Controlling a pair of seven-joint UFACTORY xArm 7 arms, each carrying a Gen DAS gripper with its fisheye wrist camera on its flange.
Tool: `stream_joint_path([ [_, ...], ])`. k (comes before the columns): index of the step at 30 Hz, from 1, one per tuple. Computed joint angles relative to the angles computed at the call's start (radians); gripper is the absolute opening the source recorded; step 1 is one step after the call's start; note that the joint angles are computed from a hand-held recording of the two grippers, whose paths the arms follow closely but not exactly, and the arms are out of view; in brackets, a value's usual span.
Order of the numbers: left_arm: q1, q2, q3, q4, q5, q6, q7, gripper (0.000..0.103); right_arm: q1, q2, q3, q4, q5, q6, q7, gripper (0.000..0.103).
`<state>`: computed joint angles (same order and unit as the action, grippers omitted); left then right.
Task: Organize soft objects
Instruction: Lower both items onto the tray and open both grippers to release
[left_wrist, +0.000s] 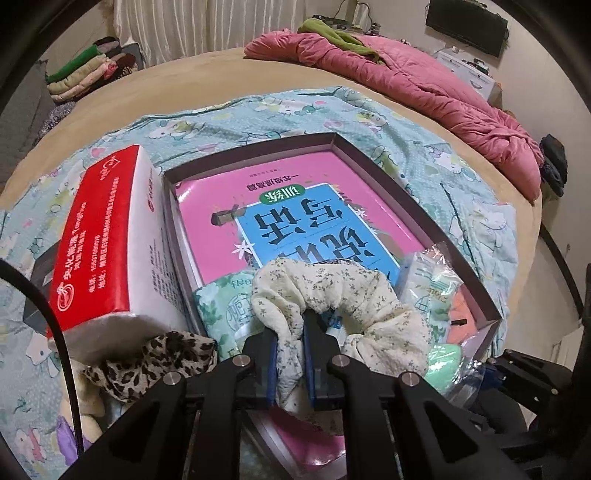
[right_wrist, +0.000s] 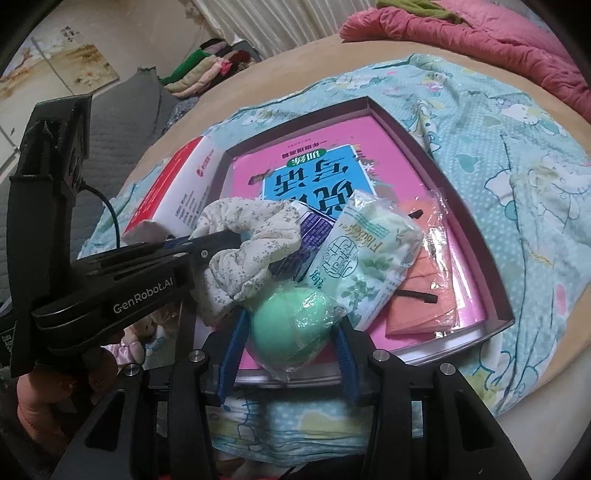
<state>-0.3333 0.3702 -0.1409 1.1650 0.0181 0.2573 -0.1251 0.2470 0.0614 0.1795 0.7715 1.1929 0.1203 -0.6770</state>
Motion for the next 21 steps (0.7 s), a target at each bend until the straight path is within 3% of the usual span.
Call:
stream_joint_path([
  [12,0.015,-0.015,-0.018,-0.012,-0.035,0.018,0.037,0.016,0.018,-0.031,-0.001,-0.026,0.055,-0.090,-0.008,0.056],
  [19,0.026,-0.029,-0.026,-0.029,-0.056,0.016,0.043,0.019,0.031,-0.049,-0.015,-0.021,0.260,-0.155,-0.125,0.061],
  [21,0.030,-0.033,-0.030,-0.034,-0.066,0.011,0.052,0.022,0.035,-0.052,-0.019,-0.017,0.311,-0.175,-0.158,0.067],
])
